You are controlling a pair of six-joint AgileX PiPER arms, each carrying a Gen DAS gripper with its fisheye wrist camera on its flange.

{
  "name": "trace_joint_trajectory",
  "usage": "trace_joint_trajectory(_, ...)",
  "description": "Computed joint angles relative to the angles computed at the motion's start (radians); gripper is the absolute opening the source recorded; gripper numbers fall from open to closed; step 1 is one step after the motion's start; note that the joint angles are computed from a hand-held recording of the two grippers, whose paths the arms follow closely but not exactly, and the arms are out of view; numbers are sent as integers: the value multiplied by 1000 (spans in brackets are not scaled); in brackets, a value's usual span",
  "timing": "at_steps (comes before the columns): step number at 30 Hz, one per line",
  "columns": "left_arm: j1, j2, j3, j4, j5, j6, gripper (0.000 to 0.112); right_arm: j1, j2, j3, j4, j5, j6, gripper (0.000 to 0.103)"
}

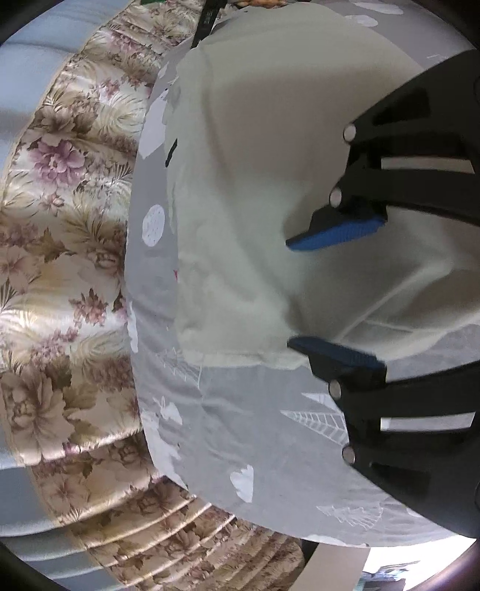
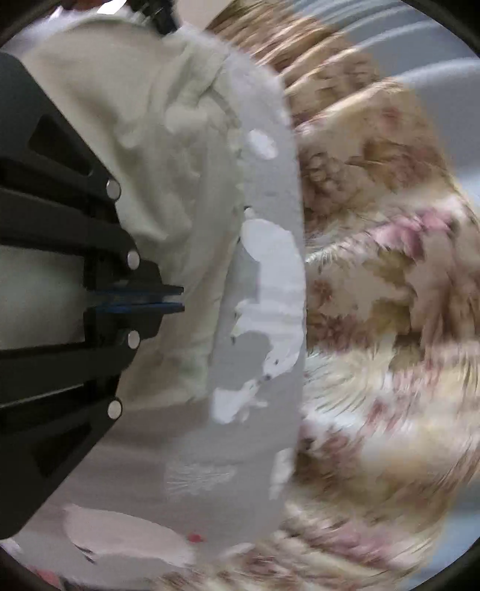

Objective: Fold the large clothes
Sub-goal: 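Release the jacket and smooth the folded bundle flat with both grippers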

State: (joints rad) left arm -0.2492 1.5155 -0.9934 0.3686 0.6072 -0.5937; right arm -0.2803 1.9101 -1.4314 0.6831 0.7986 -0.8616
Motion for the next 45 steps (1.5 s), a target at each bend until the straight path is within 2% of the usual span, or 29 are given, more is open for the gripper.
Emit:
trace_joint_trajectory(1, -10, -14, 4, 27, 8, -29, 69, -40, -18, 14, 61, 31, -43, 40)
trace_joint_trajectory(2, -28, -36, 13, 71, 18, -79, 79, -87, -55, 54, 126, 50, -111, 50)
trace_joint_trajectory(3, -49, -54, 17, 113, 30, -127, 83, -124, -117, 121, 182, 45, -194, 56)
trace_joint_trajectory(5, -91, -98, 25, 172, 53, -212, 94, -176, -201, 214, 238, 47, -305, 57)
trace_joint_trajectory(7, -137, -136, 38, 204, 57, -302, 100, -233, -275, 315, 307, 61, -418, 68)
trace_joint_trajectory(13, -312, -115, 7, 254, 96, -472, 100, -307, -430, 594, 497, 21, -708, 91)
trace_joint_trajectory(20, -505, 12, -90, 311, 99, -655, 100, -304, -502, 720, 617, -88, -886, 93)
trace_joint_trajectory(23, -576, 85, -147, 392, 153, -757, 100, -309, -529, 751, 677, -144, -950, 93)
trace_joint_trajectory(27, -616, 167, -206, 445, 205, -822, 100, -299, -538, 764, 662, -216, -968, 94)
trace_joint_trajectory(30, -619, 201, -223, 461, 200, -827, 99, -300, -544, 786, 713, -262, -1035, 94)
trace_joint_trajectory(31, -621, 211, -225, 471, 196, -830, 97, -312, -536, 783, 710, -258, -1033, 94)
trace_joint_trajectory(33, -612, 235, -227, 473, 168, -827, 76, -334, -513, 767, 688, -229, -1008, 94)
trace_joint_trajectory(35, -602, 263, -237, 468, 165, -821, 70, -347, -480, 743, 645, -206, -957, 94)
trace_joint_trajectory(37, -595, 292, -241, 482, 155, -835, 67, -346, -450, 724, 613, -204, -924, 94)
trace_joint_trajectory(39, -556, 311, -210, 455, 70, -834, 67, -359, -414, 695, 563, -165, -860, 94)
trace_joint_trajectory(41, -542, 330, -192, 465, 32, -833, 67, -375, -390, 680, 549, -122, -838, 94)
trace_joint_trajectory(43, -550, 340, -185, 495, 35, -838, 67, -379, -366, 660, 522, -93, -798, 94)
trace_joint_trajectory(45, -537, 332, -181, 463, 18, -809, 66, -375, -345, 645, 495, -71, -765, 94)
